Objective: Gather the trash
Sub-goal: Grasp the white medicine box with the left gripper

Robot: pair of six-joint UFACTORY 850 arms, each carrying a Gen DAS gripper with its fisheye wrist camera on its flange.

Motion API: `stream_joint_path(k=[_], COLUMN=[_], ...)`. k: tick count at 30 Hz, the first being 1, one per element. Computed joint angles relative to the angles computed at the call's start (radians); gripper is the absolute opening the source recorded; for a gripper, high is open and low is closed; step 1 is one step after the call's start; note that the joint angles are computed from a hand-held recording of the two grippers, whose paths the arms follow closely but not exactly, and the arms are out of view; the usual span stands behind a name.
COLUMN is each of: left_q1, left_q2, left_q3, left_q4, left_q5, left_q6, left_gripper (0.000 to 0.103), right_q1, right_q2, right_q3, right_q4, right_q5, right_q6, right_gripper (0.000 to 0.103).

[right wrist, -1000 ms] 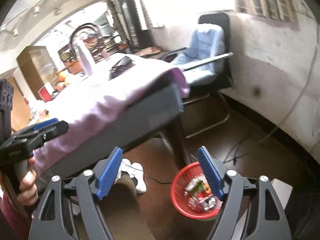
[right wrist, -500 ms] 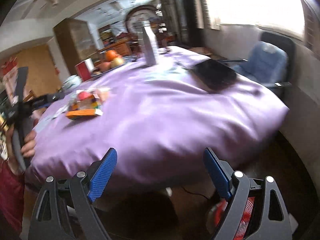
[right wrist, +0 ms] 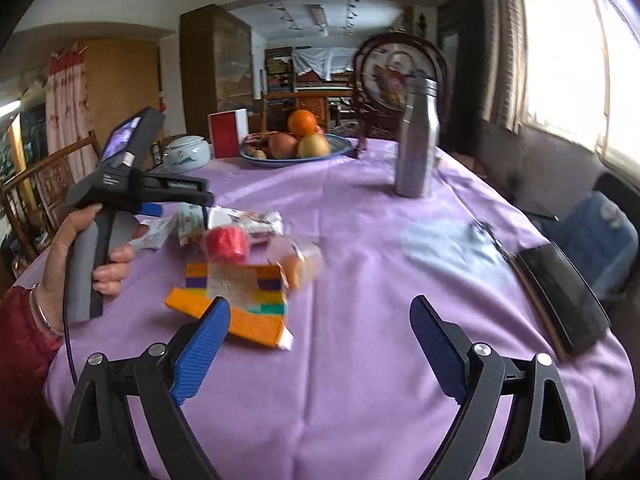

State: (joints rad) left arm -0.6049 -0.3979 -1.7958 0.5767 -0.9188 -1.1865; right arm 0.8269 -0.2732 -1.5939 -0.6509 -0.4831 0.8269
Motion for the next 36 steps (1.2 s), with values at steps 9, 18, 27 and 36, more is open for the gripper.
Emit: stream_joint_path(k=[9, 18, 27, 36], left_q1=[0.021, 0.004, 0.050, 0.049], left_q2=[-0.067, -0.068, 0.109, 0.006], left_q3=[-0.080, -0.094, 0.105, 0.008], left_q4=[-0.056, 0.059, -0.035, -0.272], left_q5=[-0.021, -0.227, 0.062, 0.096], left_q6=[0.125, 0.101, 0.003, 0.296], left_gripper=[0.097, 0.096, 0.096, 0.090], right_q1=[-0.028, -0.069, -0.080, -0.083], right_q2=[-0.031, -0.085, -0.092, -0.090], right_q3=[-0.020, -0.088, -0.096, -0.093], right_q4=[0.113, 0.442, 0.536, 0.563], right_q5=[0.059, -0.009, -0.020, -0.016], right_q6=[-0.028, -0.267, -0.344, -0.368], right_gripper=[0.096, 0.096, 0.096, 0.096])
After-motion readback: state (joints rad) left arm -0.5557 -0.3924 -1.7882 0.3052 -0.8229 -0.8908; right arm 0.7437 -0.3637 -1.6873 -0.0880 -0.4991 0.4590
